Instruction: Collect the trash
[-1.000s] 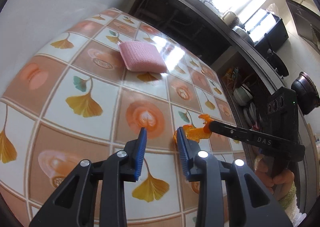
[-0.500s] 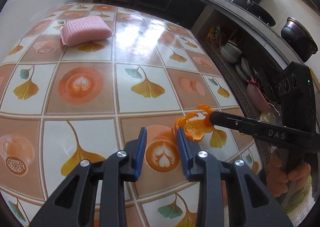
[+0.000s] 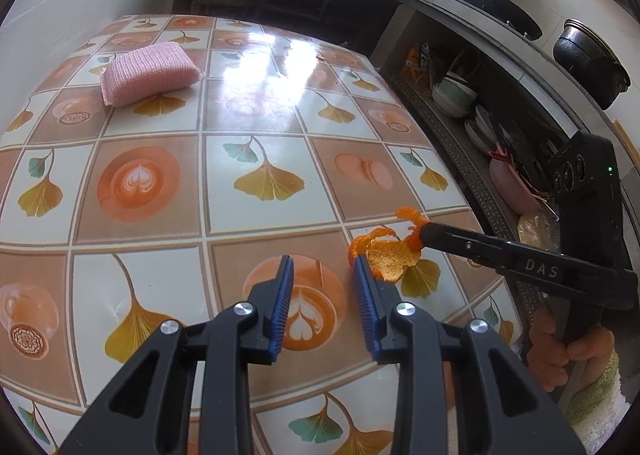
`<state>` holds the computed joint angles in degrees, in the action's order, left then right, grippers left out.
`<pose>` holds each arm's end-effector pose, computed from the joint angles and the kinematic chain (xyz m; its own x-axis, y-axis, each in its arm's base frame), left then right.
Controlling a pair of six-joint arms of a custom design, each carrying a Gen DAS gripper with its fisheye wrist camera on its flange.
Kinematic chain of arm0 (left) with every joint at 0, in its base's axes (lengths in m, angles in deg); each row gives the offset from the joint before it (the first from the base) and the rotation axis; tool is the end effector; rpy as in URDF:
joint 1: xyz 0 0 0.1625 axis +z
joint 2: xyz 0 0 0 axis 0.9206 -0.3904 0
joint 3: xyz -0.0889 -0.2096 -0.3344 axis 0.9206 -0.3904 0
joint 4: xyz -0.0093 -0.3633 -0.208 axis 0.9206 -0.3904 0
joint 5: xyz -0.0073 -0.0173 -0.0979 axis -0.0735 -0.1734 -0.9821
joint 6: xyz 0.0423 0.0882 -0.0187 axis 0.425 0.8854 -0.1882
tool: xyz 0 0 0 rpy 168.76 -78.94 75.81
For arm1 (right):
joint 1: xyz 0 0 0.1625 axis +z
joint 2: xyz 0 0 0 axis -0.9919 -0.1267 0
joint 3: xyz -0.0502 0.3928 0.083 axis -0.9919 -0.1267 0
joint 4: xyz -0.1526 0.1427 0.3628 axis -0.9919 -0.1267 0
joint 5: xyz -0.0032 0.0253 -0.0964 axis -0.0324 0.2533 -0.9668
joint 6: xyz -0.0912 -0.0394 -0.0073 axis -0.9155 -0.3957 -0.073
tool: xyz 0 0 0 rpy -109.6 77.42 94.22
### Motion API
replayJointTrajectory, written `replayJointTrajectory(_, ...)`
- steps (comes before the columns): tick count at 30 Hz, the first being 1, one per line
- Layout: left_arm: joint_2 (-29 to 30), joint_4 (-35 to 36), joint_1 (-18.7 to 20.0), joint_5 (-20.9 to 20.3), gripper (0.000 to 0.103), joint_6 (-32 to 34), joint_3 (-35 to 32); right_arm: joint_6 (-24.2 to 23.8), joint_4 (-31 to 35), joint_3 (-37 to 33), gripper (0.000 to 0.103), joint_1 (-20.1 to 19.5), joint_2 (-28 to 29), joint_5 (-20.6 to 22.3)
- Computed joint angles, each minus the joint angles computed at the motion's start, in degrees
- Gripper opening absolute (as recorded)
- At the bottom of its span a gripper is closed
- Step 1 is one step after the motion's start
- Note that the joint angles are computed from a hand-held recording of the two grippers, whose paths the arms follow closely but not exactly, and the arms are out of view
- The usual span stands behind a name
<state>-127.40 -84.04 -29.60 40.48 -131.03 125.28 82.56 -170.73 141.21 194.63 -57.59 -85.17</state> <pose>-0.3389 -0.5128 0.2911 -0.9094 -0.0201 -0.4153 0.2333 0.8021 -0.5498 0.3430 -0.5501 0.3469 -0.8877 -0.4057 0.2175 -0.4460 0.8752 -0.1875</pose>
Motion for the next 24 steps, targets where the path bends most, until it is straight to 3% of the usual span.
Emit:
replayJointTrajectory(4, 0.25, 0.37, 0.14, -0.09, 0.030, -0.33, -0.13, -0.62, -1.34, -0.17, 0.005, 0.09, -0.71, 1.89)
replayJointTrajectory(7, 0.21, 0.00, 0.08, -0.13, 0.030, -0.10, -0.02, 1.25, 0.89, -0.82, 0.005, -1.80, -1.18, 9.82)
replayJointTrajectory(10, 0.14, -0.57, 0.00, -0.22, 0.030, 0.02, 0.08, 0.70, 0.54, -0.90, 0.005, -1.25, -0.68, 4.23)
replayJointTrajectory(13, -0.04, -0.81, -0.16, -0.09, 0.030, 0.17, 0.23, 1.71, 1.54, -0.17, 0.005, -1.90, -1.72, 8.48)
replayJointTrajectory(15, -0.09, -1.66, -0.09, -0.34, 0.030, 0.43, 0.34, 1.19, 0.93, 0.06, 0.005, -1.23, -1.82, 6.15)
replayJointTrajectory(24, 2.57, -6.57, 0.48, -2.73, 0.030, 3.98, -1.68, 1.17, 2.79, 0.19, 0.005, -1.37, -1.90, 7.35)
